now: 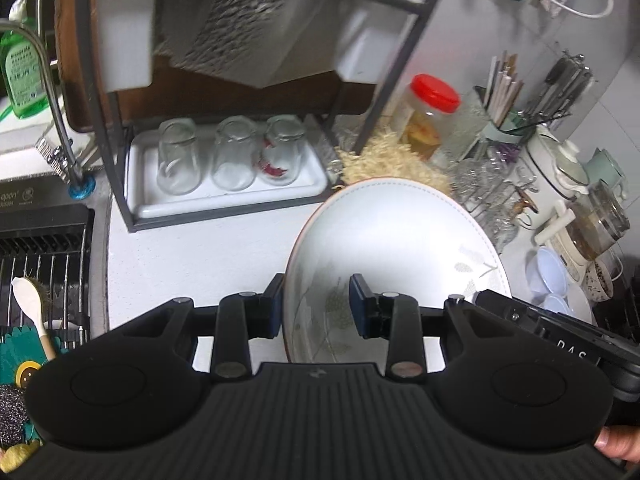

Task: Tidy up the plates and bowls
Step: 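Lift the small white plate with both grippers toward the plate stack, then lower the small white plate onto the stacked plates and open both grippers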

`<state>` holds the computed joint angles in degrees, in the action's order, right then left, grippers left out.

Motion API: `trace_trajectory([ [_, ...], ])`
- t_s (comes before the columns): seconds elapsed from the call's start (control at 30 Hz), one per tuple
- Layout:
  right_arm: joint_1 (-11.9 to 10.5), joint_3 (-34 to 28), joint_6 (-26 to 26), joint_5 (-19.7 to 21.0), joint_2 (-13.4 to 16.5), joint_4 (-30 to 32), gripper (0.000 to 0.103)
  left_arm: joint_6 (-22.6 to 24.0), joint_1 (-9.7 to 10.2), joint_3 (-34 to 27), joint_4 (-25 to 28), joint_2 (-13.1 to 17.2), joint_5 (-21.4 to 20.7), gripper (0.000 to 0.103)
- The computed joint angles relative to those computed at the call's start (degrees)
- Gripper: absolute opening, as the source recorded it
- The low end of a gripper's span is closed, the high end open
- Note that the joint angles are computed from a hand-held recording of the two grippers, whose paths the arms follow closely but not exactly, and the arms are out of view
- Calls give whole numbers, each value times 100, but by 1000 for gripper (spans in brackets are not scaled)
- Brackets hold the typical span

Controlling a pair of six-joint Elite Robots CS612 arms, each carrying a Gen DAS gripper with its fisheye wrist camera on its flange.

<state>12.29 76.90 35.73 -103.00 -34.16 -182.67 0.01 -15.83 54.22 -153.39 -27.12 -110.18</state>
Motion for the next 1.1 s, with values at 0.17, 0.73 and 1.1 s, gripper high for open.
trace_trajectory([
  [0.17, -38, 430, -95, -20, -193, -293, 19, -108, -117, 514, -366, -253, 39, 39],
  [0.73, -317, 1634, 22, -93, -547, -672, 19, -553, -637, 1474, -532, -478, 182, 38],
  [1.1, -425, 1824, 59, 109, -470, -498, 19, -603, -824, 1340, -88, -324, 625, 39],
])
